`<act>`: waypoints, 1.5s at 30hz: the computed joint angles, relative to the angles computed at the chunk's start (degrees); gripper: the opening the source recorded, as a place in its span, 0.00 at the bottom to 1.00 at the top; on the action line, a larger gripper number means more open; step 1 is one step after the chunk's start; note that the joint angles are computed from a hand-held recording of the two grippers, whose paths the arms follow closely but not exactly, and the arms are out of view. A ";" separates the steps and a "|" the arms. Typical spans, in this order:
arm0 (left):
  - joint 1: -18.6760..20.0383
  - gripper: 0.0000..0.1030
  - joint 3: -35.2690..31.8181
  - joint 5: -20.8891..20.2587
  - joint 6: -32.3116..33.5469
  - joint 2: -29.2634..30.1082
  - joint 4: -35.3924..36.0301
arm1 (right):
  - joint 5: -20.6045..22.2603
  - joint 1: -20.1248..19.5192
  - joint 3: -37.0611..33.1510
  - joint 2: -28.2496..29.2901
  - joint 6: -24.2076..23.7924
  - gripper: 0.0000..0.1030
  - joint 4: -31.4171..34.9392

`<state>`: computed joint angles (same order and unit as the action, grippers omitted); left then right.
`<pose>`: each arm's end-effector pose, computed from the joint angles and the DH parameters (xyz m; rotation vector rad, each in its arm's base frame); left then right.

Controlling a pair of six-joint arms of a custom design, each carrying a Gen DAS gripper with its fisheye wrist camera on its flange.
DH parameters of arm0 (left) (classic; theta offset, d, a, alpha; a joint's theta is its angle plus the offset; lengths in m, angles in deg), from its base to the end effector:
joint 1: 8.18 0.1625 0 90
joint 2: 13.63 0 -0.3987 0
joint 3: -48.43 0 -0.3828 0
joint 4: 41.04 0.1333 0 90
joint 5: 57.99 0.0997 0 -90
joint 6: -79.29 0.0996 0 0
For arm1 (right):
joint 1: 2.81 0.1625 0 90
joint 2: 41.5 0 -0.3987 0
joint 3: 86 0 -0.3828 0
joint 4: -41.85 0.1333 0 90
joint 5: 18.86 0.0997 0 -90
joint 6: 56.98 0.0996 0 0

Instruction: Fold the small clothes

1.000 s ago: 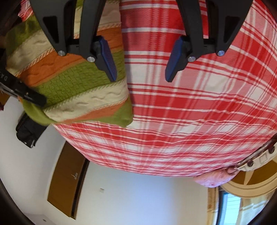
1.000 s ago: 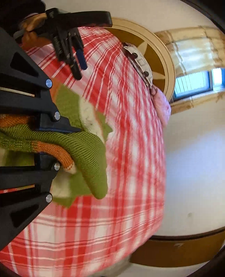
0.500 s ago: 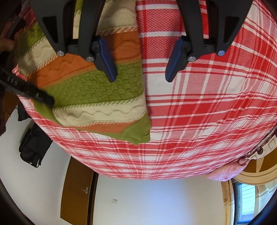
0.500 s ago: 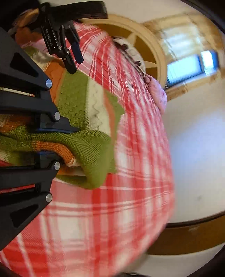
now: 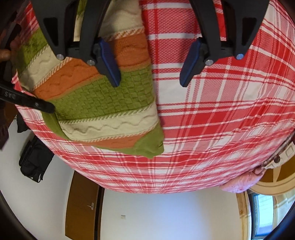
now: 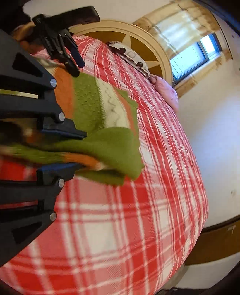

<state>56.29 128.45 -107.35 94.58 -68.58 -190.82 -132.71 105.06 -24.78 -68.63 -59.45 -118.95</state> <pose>-0.1232 -0.7177 0.3213 0.5694 2.3167 -0.8160 0.3359 -0.7388 0.1163 0.2866 -2.6545 0.9511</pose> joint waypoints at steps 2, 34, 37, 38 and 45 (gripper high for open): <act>0.06 0.68 1.11 -1.03 -0.03 -1.70 0.21 | -2.19 1.14 4.58 -2.15 0.27 0.25 -4.53; -1.80 0.68 11.12 -2.79 -2.89 -10.60 3.88 | -9.04 6.00 19.20 -5.01 1.45 0.11 -12.69; -2.12 0.68 9.97 -3.20 -1.65 -9.70 3.38 | -10.52 6.35 19.50 -5.62 1.54 0.11 -9.19; -2.21 0.68 9.71 -3.28 -1.18 -9.42 3.03 | -10.63 6.33 20.14 -6.02 2.04 0.11 -8.83; -1.91 0.68 8.60 -2.65 0.03 -7.03 3.99 | -5.17 5.04 23.27 -9.75 6.87 0.14 -6.60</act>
<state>54.37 137.05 -110.01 94.61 -75.62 -186.83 -137.89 110.11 -1.51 -78.38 -52.58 -125.55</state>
